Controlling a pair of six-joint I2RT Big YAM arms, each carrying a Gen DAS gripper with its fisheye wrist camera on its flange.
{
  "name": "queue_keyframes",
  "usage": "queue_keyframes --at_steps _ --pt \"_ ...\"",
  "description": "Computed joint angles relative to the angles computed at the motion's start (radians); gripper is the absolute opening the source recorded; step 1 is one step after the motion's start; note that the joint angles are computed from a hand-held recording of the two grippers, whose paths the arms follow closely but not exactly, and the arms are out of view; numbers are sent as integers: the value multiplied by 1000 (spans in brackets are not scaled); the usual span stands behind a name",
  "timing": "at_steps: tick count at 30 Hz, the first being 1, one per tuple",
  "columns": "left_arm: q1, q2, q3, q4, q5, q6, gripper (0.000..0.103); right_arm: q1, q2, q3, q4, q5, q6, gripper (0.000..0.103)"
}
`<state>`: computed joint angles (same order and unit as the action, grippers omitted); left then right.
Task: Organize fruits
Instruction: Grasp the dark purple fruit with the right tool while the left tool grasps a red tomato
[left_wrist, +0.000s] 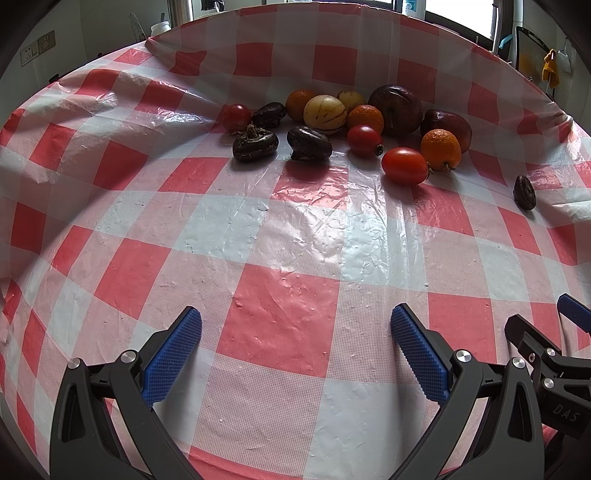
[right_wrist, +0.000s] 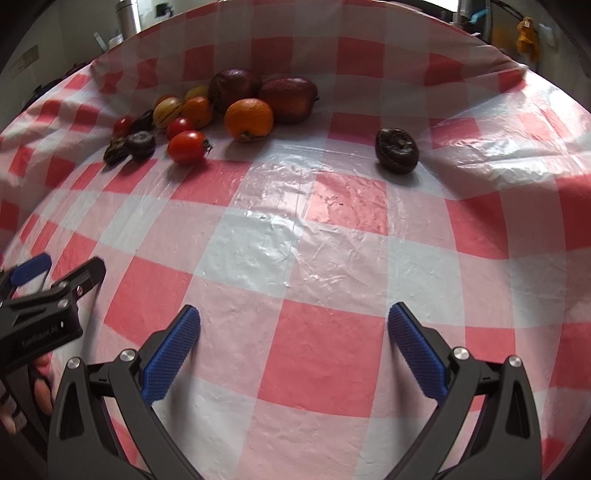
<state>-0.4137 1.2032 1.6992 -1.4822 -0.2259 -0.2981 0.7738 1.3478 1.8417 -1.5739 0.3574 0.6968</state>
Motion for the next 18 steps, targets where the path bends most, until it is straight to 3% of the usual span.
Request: queue_keyframes --at_steps 5,10,15,18 --pt "0 0 0 0 0 0 99 -85 -88 -87 97 -76 21 102" --pt "3 -2 -1 -1 11 11 99 -215 -98 -103 169 -153 -45 102" --pt "3 -4 4 -10 18 22 99 -309 -38 -58 204 -189 -83 100" --pt "-2 -4 3 -13 19 22 99 -313 31 11 188 -150 -127 92"
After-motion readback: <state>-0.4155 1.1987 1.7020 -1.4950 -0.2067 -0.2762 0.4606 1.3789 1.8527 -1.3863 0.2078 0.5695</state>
